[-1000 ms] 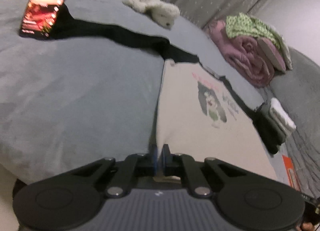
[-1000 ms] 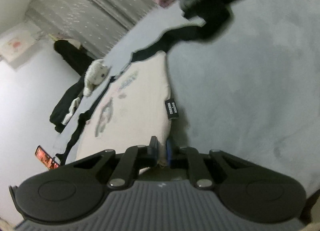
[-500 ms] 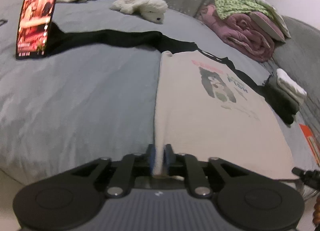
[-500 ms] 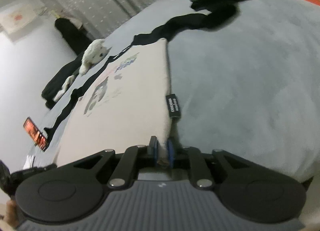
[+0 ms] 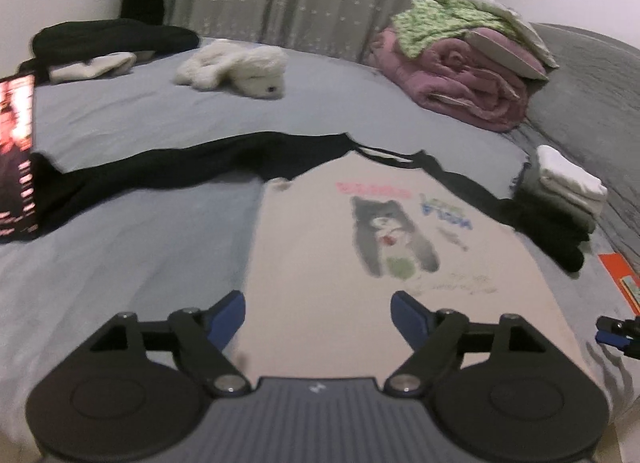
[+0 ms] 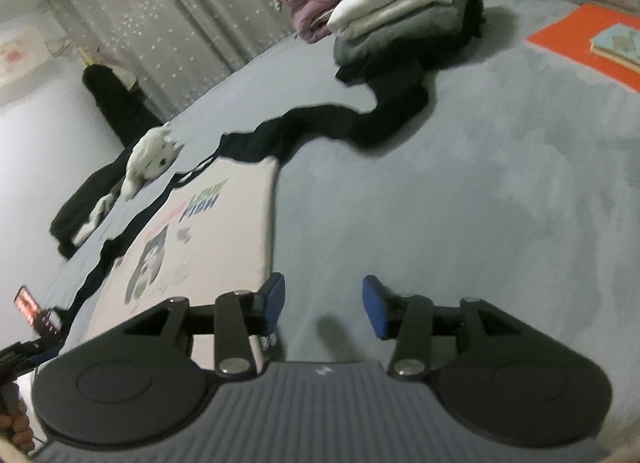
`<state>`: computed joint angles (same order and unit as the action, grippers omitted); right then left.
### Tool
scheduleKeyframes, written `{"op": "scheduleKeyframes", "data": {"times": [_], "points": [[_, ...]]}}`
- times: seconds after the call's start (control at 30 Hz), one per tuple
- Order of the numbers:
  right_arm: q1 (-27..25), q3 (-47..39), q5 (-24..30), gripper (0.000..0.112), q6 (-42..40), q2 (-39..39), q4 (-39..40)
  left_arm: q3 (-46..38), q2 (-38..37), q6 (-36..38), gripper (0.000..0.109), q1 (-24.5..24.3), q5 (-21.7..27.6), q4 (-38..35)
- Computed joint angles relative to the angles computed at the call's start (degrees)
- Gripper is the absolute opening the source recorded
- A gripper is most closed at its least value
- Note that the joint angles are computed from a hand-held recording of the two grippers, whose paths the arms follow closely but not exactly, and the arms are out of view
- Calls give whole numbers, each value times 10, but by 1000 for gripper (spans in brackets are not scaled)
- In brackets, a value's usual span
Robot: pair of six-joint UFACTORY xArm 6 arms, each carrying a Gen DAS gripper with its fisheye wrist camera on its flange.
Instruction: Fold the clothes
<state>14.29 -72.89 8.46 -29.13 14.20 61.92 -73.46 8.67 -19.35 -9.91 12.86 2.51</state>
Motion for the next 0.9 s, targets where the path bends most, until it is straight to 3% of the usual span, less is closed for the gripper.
{"op": "scheduleKeyframes", "data": {"times": [0.33,0.53,0.77,0.9], "points": [[-22,-69,-3,55,59,57,-56,-176,135,108,89,-59,28,-96],[-30,-120,0,57,81,93,-80,-281,217,119,90,-83,49,-121],[-35,-169,-7,60,118,133,-129,-356,302,73,94,-100,15,-37],[-41,-194,-22,60,174,156,-202,-364,326,47,98,-104,15,31]]}}
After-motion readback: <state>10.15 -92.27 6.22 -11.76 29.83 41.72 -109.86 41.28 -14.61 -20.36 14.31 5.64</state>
